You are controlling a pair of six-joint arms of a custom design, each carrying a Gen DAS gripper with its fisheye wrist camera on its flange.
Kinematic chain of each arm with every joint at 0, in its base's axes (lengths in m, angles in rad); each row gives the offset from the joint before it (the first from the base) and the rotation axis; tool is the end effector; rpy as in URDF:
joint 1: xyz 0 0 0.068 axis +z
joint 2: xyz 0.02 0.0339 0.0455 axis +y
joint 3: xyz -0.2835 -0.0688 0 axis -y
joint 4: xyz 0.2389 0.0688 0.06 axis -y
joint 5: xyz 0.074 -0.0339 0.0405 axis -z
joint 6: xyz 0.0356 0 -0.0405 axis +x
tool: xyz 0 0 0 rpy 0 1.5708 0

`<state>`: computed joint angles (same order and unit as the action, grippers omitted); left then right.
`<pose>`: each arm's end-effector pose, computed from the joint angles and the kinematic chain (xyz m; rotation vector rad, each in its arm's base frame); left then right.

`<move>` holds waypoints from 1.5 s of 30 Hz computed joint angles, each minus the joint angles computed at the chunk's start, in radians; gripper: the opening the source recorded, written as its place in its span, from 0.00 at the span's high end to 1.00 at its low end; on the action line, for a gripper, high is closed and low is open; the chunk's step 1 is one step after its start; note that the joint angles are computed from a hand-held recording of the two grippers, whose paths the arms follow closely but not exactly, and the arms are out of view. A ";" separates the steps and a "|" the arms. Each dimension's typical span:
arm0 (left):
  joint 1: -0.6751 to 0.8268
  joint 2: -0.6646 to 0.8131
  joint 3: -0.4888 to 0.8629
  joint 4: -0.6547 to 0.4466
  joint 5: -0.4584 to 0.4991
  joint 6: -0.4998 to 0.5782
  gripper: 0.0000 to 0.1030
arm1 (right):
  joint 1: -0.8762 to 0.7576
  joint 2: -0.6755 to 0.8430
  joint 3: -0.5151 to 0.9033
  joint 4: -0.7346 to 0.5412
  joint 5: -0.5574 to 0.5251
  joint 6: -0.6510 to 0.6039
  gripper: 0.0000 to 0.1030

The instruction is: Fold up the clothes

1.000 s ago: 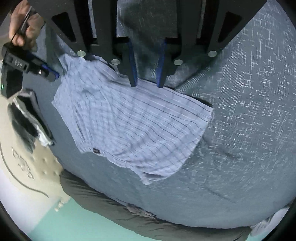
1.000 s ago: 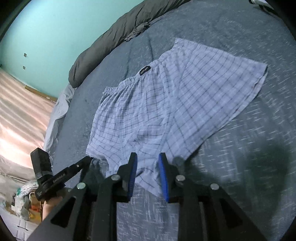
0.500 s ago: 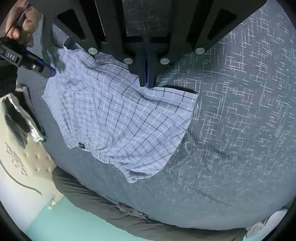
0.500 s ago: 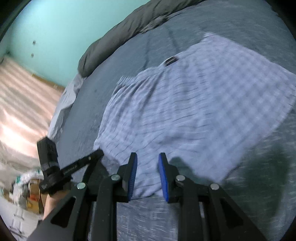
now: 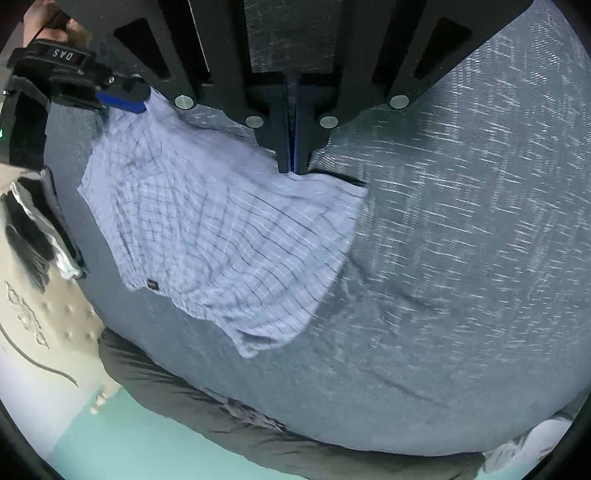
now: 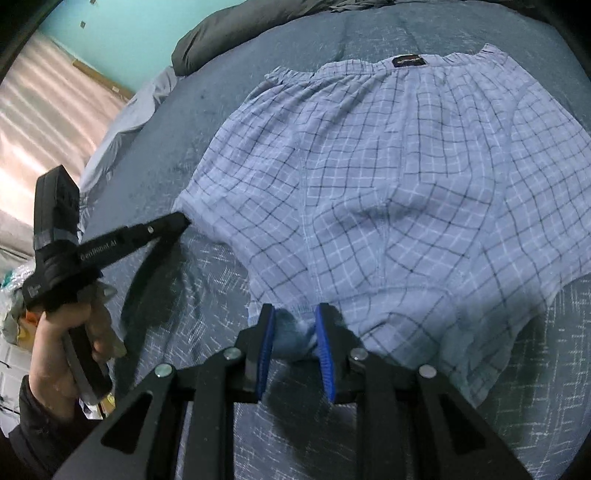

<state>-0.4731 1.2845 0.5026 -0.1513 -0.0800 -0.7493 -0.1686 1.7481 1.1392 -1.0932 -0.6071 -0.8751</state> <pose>0.1944 -0.0963 0.1717 -0.3838 2.5175 -0.3988 0.2861 -0.0281 0.2028 -0.9224 2.6698 0.8594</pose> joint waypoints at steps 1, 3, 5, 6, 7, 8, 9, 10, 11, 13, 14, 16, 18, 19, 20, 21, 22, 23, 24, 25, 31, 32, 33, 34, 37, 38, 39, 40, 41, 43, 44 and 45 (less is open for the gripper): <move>0.005 -0.011 -0.003 -0.005 -0.004 -0.001 0.97 | 0.000 0.002 -0.001 -0.001 0.003 -0.004 0.79; 0.023 -0.024 -0.006 -0.018 -0.022 -0.004 0.85 | -0.002 0.006 -0.005 0.001 0.008 -0.018 0.79; 0.052 -0.024 -0.017 -0.009 -0.008 -0.001 0.78 | -0.006 0.013 0.002 -0.011 0.004 -0.025 0.79; 0.068 -0.023 -0.023 0.000 0.004 -0.001 0.77 | -0.009 0.017 0.007 -0.019 -0.001 -0.024 0.79; 0.085 -0.022 -0.030 0.009 0.016 0.000 0.77 | -0.011 0.021 0.012 -0.027 -0.007 -0.023 0.79; 0.096 -0.021 -0.036 0.019 0.023 0.002 0.74 | -0.014 0.025 0.017 -0.035 -0.013 -0.022 0.79; 0.106 -0.017 -0.038 0.025 0.021 0.004 0.66 | -0.017 0.029 0.022 -0.043 -0.018 -0.022 0.79; 0.118 -0.017 -0.044 0.032 0.019 0.003 0.63 | -0.019 0.033 0.027 -0.051 -0.024 -0.021 0.79; 0.132 -0.022 -0.053 0.048 0.027 -0.001 0.61 | -0.024 0.035 0.033 -0.061 -0.031 -0.022 0.79; 0.162 -0.026 -0.068 0.080 0.054 -0.005 0.61 | -0.038 0.036 0.047 -0.076 -0.055 -0.022 0.79; 0.181 -0.020 -0.075 0.102 0.076 0.000 0.61 | -0.053 0.038 0.059 -0.087 -0.089 -0.021 0.79; 0.210 0.000 -0.081 0.132 0.111 0.007 0.61 | -0.077 0.028 0.078 -0.089 -0.133 -0.008 0.79; 0.214 0.023 -0.077 0.150 0.116 0.014 0.62 | -0.093 0.011 0.089 -0.052 -0.156 0.027 0.79; 0.213 0.035 -0.073 0.157 0.118 0.022 0.62 | -0.098 0.008 0.094 -0.033 -0.162 0.049 0.79; 0.213 0.048 -0.069 0.165 0.124 0.028 0.64 | -0.108 0.009 0.101 -0.011 -0.170 0.074 0.79; 0.212 0.061 -0.065 0.173 0.130 0.035 0.72 | -0.118 0.016 0.110 0.012 -0.173 0.101 0.79; 0.210 0.077 -0.062 0.185 0.141 0.039 0.77 | -0.128 0.027 0.119 0.033 -0.172 0.127 0.79; 0.208 0.092 -0.059 0.196 0.152 0.043 0.86 | -0.137 0.037 0.129 0.054 -0.171 0.154 0.79; 0.202 0.100 -0.057 0.200 0.153 0.045 0.91 | -0.146 0.047 0.139 0.075 -0.169 0.181 0.79; 0.196 0.106 -0.054 0.202 0.152 0.047 0.92 | -0.157 0.062 0.153 0.098 -0.167 0.214 0.79; 0.184 0.102 -0.046 0.210 0.163 0.057 0.96 | -0.218 0.145 0.265 0.171 -0.187 0.361 0.79; 0.187 0.094 -0.045 0.210 0.171 0.058 0.96 | -0.223 0.156 0.279 0.189 -0.191 0.394 0.79; 0.189 0.084 -0.041 0.208 0.178 0.061 0.96 | -0.231 0.168 0.294 0.205 -0.195 0.428 0.79; 0.186 0.074 -0.032 0.199 0.176 0.067 0.96 | -0.237 0.182 0.313 0.213 -0.197 0.450 0.79; 0.173 0.061 -0.016 0.188 0.178 0.075 0.96 | -0.237 0.217 0.358 0.226 -0.192 0.483 0.79; 0.170 0.059 -0.010 0.183 0.182 0.076 0.96 | -0.237 0.227 0.373 0.221 -0.191 0.484 0.79; 0.167 0.057 -0.004 0.177 0.185 0.077 0.96 | -0.236 0.238 0.385 0.220 -0.195 0.491 0.79; 0.167 0.061 0.002 0.176 0.195 0.078 0.96 | -0.234 0.245 0.393 0.223 -0.197 0.499 0.79; 0.169 0.071 0.014 0.174 0.198 0.080 0.96 | -0.231 0.251 0.398 0.228 -0.197 0.504 0.79; 0.166 0.092 0.043 0.167 0.198 0.079 0.96 | -0.231 0.270 0.426 0.205 -0.203 0.486 0.79; 0.160 0.102 0.059 0.162 0.195 0.075 0.96 | -0.233 0.281 0.443 0.191 -0.208 0.478 0.79; 0.150 0.117 0.080 0.156 0.188 0.073 0.96 | -0.237 0.291 0.456 0.179 -0.213 0.474 0.79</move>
